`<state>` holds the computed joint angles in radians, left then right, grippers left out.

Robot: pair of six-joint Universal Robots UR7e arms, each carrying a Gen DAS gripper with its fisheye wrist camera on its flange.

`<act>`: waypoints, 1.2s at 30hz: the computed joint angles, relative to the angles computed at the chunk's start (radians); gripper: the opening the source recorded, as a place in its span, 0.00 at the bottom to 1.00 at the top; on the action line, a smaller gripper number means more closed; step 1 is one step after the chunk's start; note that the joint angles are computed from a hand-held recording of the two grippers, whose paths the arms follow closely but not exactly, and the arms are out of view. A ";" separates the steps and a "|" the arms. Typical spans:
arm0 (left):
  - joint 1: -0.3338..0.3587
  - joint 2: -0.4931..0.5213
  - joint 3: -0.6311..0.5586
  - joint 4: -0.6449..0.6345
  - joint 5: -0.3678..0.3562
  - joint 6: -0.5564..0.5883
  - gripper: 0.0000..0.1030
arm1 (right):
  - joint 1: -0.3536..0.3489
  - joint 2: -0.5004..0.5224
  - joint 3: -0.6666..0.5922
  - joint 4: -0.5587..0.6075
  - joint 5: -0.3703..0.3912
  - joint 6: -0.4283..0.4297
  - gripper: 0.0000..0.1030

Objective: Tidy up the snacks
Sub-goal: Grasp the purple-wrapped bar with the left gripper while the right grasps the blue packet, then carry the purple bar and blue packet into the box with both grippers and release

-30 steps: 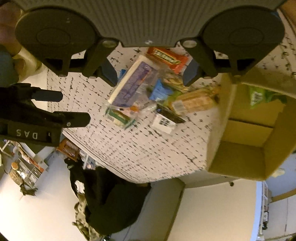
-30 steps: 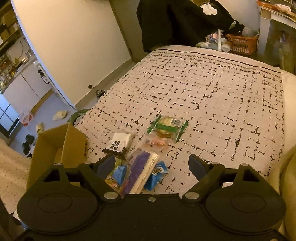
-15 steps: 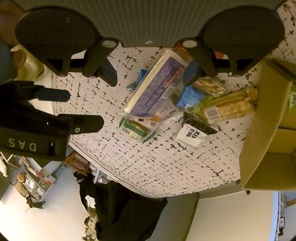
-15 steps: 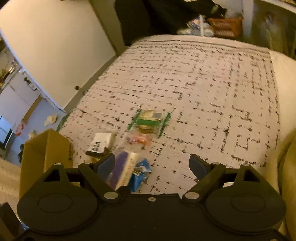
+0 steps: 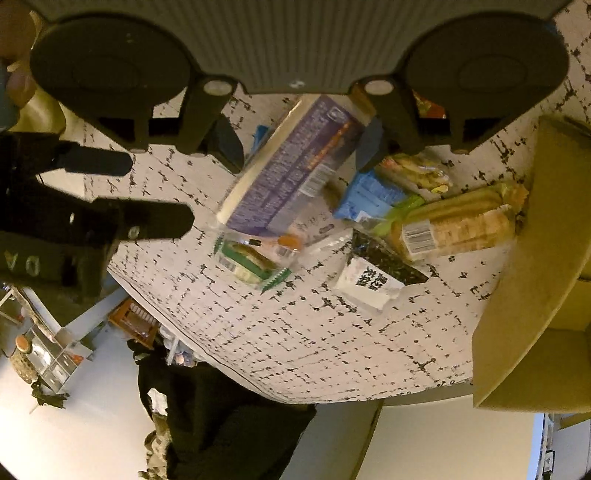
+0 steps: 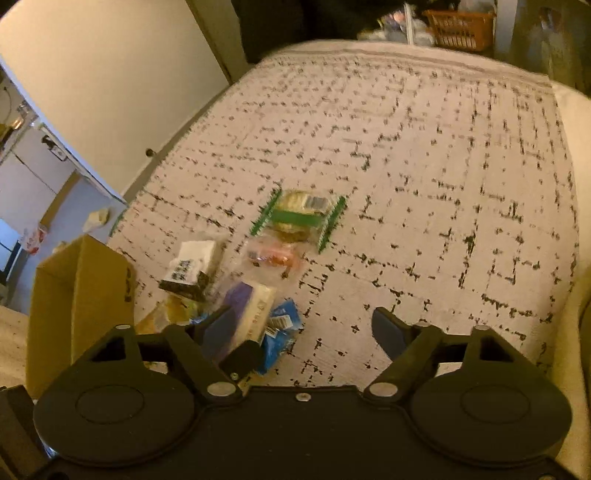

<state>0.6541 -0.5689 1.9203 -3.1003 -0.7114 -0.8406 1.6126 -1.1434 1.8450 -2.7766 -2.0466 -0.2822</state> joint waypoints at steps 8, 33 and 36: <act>0.011 -0.032 0.014 0.007 -0.038 -0.043 0.34 | -0.026 0.014 -0.020 0.069 0.009 0.076 0.58; -0.072 -0.204 0.136 0.156 0.112 -0.258 0.32 | 0.015 0.108 -0.023 0.049 -0.034 -0.003 0.28; -0.087 -0.228 0.149 0.171 0.130 -0.263 0.32 | 0.026 0.091 -0.002 0.007 -0.022 -0.007 0.27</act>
<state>0.5668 -0.7966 2.0695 -2.9292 -0.5810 -1.1035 1.6382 -1.0523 1.8429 -2.7695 -2.0683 -0.2896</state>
